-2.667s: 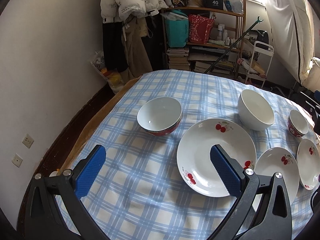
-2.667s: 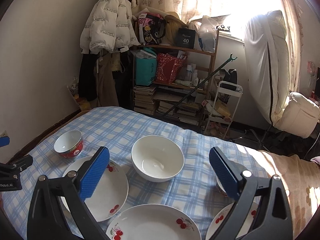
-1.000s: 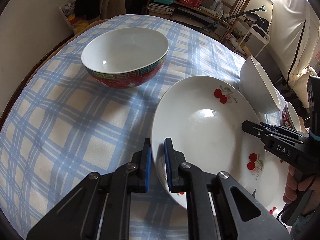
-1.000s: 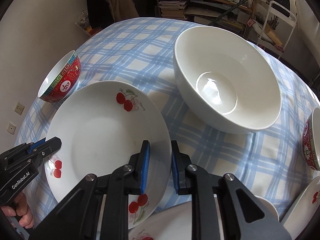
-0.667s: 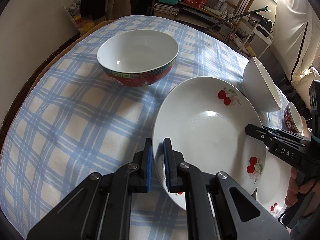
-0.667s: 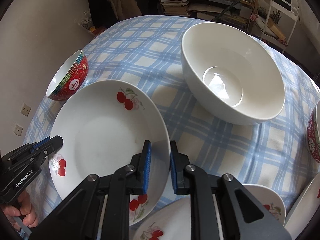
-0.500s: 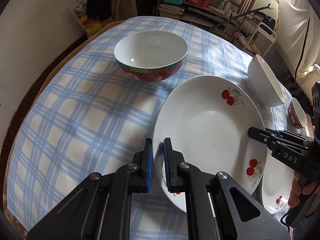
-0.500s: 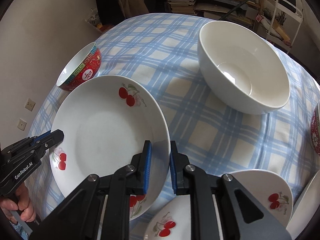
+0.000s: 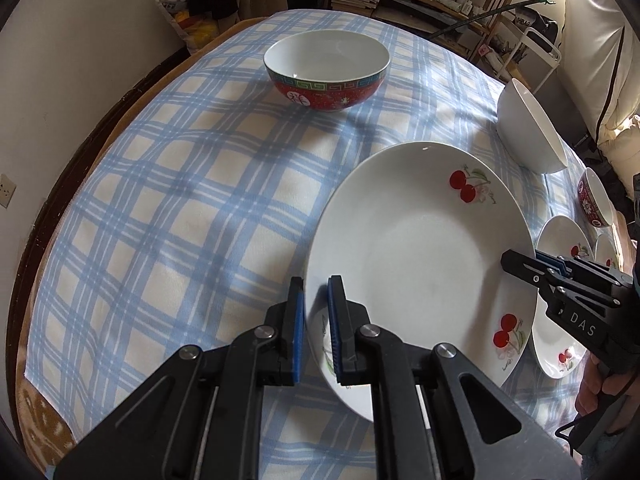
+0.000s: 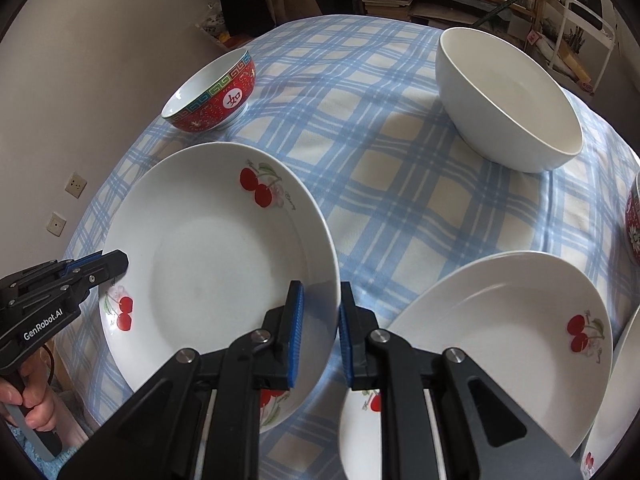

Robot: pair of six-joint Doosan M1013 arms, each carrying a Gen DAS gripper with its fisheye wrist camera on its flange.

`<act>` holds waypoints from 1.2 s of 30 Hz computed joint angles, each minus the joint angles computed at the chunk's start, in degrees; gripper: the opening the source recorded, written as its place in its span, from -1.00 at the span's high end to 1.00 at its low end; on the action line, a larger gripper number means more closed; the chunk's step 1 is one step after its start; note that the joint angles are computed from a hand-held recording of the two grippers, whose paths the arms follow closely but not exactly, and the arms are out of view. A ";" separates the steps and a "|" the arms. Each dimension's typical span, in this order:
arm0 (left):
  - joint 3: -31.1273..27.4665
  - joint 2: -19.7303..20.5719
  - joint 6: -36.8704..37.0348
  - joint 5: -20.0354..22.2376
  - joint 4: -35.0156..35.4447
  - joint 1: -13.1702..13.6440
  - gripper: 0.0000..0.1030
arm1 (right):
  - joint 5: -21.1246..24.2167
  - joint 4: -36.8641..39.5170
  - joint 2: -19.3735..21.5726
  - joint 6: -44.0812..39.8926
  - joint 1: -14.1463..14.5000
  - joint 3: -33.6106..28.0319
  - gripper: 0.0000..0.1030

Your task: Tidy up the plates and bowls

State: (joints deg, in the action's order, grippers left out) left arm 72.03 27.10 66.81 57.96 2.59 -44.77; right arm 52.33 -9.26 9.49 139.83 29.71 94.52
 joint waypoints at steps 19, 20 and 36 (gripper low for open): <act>-0.54 1.04 0.54 3.19 4.41 -1.33 0.74 | 5.74 -5.72 1.18 3.58 2.76 -1.47 0.65; -0.66 1.12 0.25 3.13 3.87 -1.18 0.74 | 5.39 -5.66 1.06 4.25 2.73 -1.33 0.65; -1.75 -0.39 -2.30 3.37 8.02 -1.93 0.60 | 8.08 -13.57 -3.14 6.78 3.86 -0.74 0.35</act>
State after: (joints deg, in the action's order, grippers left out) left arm 70.28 26.71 64.51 61.34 10.61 -46.70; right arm 60.42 -22.84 6.35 146.61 33.57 93.78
